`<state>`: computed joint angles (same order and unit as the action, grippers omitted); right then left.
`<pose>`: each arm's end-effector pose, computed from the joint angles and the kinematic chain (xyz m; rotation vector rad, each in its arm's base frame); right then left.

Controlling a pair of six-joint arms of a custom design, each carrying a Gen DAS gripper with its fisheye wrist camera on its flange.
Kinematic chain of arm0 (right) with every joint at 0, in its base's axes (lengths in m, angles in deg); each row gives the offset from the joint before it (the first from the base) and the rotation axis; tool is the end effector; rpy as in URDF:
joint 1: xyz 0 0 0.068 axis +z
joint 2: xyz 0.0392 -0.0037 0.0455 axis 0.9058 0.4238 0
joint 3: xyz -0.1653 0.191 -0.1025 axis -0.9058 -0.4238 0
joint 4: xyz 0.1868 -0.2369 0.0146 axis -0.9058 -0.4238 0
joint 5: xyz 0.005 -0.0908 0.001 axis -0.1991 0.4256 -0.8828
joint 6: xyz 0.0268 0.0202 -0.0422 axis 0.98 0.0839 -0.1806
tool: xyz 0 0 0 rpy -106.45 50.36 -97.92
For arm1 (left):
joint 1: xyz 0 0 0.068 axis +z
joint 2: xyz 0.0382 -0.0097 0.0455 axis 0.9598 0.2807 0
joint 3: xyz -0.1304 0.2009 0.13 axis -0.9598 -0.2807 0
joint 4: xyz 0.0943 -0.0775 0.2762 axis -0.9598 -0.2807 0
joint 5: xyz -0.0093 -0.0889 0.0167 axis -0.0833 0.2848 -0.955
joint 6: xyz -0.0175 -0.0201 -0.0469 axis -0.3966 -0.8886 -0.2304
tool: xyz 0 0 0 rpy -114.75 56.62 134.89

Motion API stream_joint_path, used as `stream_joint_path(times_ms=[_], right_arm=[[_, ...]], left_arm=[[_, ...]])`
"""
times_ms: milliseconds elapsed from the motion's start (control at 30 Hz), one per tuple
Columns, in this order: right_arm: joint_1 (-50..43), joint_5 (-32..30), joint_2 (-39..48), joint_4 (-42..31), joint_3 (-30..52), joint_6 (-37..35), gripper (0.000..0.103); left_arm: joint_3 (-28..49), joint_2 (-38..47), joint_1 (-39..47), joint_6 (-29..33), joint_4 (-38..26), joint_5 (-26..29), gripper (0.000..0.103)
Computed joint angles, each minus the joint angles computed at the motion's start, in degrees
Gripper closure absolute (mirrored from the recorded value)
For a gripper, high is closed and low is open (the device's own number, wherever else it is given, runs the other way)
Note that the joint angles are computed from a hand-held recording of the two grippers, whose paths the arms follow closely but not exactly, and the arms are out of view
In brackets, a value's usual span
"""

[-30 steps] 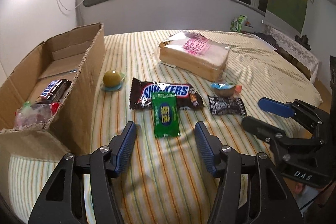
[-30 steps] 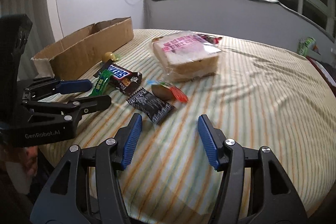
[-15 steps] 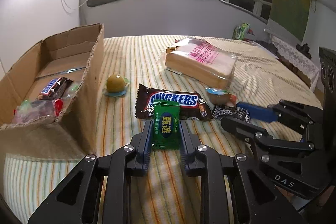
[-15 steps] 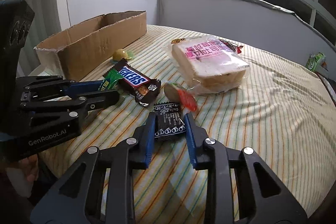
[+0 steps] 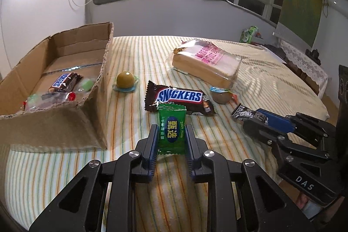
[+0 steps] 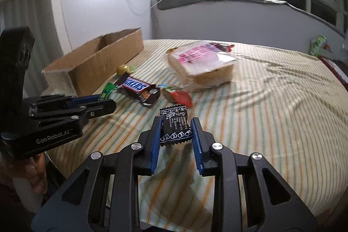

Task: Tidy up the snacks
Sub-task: 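Grasp the green candy packet with the left tool while the right tool grasps the black packet, then carry both packets over the cardboard box and open both tools to drop them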

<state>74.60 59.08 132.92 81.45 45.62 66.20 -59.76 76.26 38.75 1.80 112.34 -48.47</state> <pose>0.2254 0.0436 0.0077 -0.2368 2.1545 0.2697 0.2439 -0.1633 0.0269 0.2520 2.2775 -0.2973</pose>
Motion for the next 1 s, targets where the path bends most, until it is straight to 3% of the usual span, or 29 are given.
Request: stream_joint_path(times_ms=[200,367,467,700,833,1000], right_arm=[[-1.74,-0.33,1.69,5.04,-1.54,2.3,0.075],[-1.63,-0.46,-2.08,4.68,-3.04,3.37,0.075],[-0.91,0.25,-10.31,-0.3,-4.26,3.35,0.075],[2.55,5.24,-40.18,-21.07,-5.41,1.48,0.075],[5.93,8.83,-46.7,-26.77,-3.94,1.07,0.075],[8.85,10.78,-45.57,-27.68,-1.7,0.76,0.075]], left_arm=[[0.39,-1.57,-1.49,0.37,-1.57,-2.52,0.082],[-0.65,-4.21,-2.1,0.46,-1.93,-3.74,0.082],[-1.73,-7.68,-2.18,0.79,-3.04,-4.3,0.082],[-4.98,-23.19,-1.1,3.76,-7.44,-5.72,0.082],[-6.28,-31.85,0.72,5.83,-9.98,-5.98,0.082],[-7.44,-37.49,3.78,7.4,-11.21,-4.98,0.082]])
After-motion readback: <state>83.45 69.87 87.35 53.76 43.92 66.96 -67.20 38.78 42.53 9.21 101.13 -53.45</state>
